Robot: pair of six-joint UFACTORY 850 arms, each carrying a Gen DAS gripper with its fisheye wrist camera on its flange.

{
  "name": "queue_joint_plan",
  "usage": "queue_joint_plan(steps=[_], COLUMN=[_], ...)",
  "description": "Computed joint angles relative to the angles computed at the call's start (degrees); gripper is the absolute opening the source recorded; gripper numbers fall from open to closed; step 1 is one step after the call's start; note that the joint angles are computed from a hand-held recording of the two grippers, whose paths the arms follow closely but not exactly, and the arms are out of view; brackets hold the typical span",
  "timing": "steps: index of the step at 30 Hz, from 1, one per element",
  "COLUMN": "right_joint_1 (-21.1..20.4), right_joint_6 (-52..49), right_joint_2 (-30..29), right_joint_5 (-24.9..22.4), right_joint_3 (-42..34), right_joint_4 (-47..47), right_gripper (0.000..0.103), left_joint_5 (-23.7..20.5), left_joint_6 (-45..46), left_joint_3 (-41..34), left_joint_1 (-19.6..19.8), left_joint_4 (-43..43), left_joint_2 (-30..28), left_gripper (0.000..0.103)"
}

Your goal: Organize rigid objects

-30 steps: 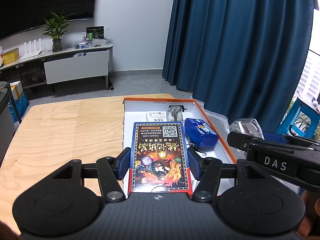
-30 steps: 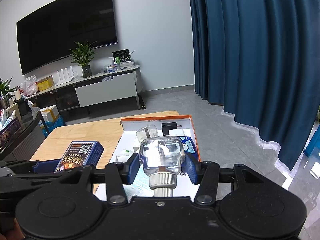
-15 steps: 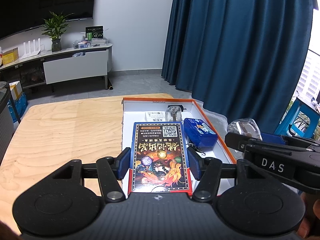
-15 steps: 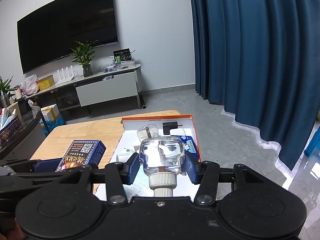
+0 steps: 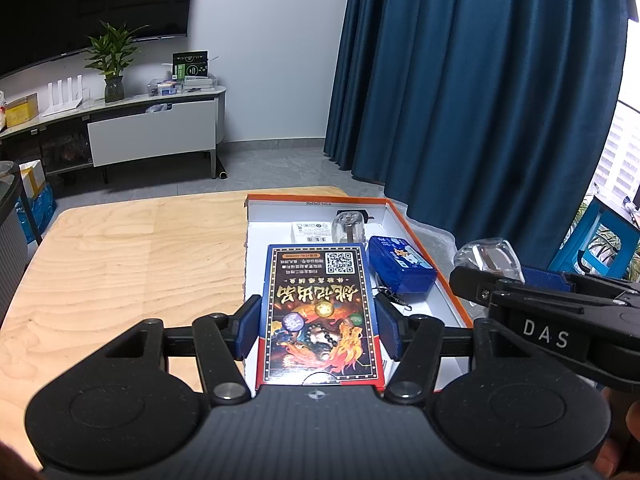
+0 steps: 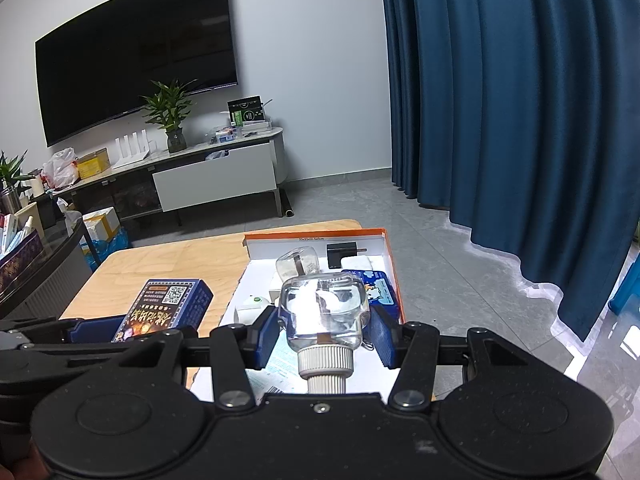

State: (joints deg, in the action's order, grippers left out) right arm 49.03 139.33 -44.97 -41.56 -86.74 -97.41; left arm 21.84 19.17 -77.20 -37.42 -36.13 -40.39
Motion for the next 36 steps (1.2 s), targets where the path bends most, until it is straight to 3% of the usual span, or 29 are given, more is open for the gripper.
queue_joint_plan(steps=[20,36], right_joint_1=[-1.1,-4.2], right_joint_6=[0.5,2.4], right_joint_2=[-0.3,-1.8], right_joint_5=[1.4,6.1], right_joint_3=[0.4,0.3], right_joint_4=[0.1,-0.9], right_gripper=[0.06,0.06], left_joint_5=[-1.6,-5.7], left_joint_6=[-1.6,-6.6], left_joint_3=[-1.4,-7.3], left_joint_1=[0.6,1.5], left_joint_4=[1.0,9.3], left_joint_2=[-1.1,-5.6], left_gripper=[0.06,0.06])
